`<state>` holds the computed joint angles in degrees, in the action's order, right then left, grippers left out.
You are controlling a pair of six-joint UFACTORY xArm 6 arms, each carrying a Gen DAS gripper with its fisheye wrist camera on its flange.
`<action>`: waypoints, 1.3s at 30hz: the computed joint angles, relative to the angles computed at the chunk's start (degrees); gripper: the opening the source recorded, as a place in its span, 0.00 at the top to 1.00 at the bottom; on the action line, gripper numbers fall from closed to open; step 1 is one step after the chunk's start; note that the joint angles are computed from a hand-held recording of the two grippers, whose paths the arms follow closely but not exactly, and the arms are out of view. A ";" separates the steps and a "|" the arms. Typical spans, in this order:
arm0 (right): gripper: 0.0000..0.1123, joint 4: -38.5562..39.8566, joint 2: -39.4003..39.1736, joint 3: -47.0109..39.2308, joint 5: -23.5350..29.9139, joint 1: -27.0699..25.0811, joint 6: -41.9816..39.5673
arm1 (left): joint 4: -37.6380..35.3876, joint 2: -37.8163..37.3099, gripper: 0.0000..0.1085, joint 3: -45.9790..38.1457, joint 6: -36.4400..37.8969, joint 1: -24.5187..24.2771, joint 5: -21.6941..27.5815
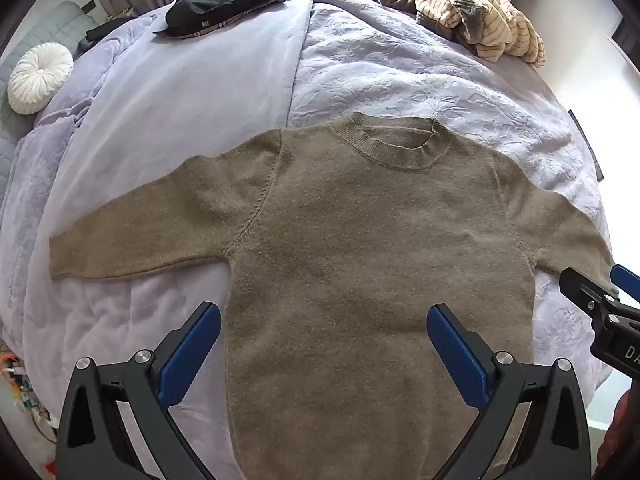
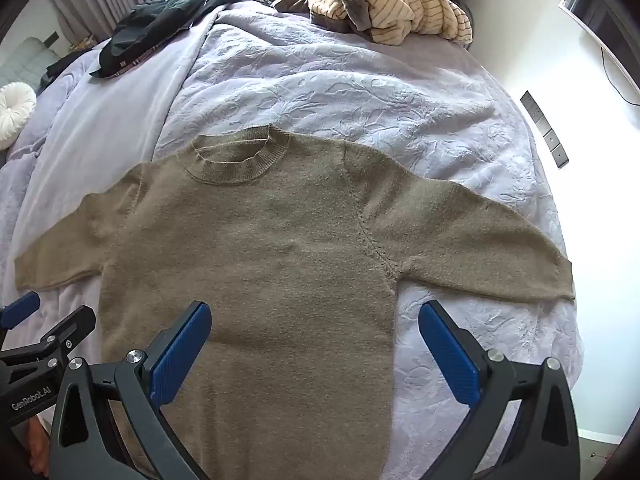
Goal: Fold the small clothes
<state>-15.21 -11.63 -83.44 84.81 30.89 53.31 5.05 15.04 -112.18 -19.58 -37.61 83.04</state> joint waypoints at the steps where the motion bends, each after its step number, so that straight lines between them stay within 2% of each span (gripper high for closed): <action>1: 0.08 0.02 -0.15 0.13 -0.03 -0.01 -0.08 | -0.02 0.03 0.05 -0.04 -0.04 0.02 0.14; 4: 0.08 -0.24 0.25 -0.31 0.49 0.24 0.30 | -0.42 0.47 0.05 -0.79 0.54 0.42 0.67; 6: 0.08 0.03 0.76 -0.63 0.26 0.43 0.68 | 0.01 -0.95 0.05 1.77 0.28 0.32 -1.69; 11: 0.08 0.26 0.48 0.14 -1.06 0.45 0.92 | 0.27 -1.35 0.05 2.24 0.45 0.51 -1.97; 14: 0.08 0.33 0.53 0.12 -1.04 0.34 0.89 | 0.72 -2.74 0.05 4.67 -0.24 0.26 -4.49; 18: 0.08 0.20 0.56 -0.03 -0.71 0.24 0.60 | 0.01 -0.61 0.05 0.69 0.00 0.41 0.09; 23: 0.08 0.10 0.60 0.01 -0.89 0.17 0.39 | -0.33 -0.27 0.05 0.18 -0.16 0.51 0.50; 31: 0.08 0.06 1.04 -0.41 -0.83 0.27 0.68 | -0.15 -2.84 0.05 5.20 -0.58 0.54 -4.94; 35: 0.08 0.15 1.32 -0.85 -0.59 0.26 0.64 | -1.19 -2.92 0.05 5.57 -0.75 0.70 -5.30; 36: 0.08 0.96 0.50 0.93 -3.03 -0.09 0.73 | -1.39 -2.86 0.05 5.57 -0.80 0.75 -5.36; 39: 0.08 1.05 0.36 1.14 -3.29 -0.12 0.76 | -1.98 -3.44 0.05 6.84 -0.88 0.99 -7.23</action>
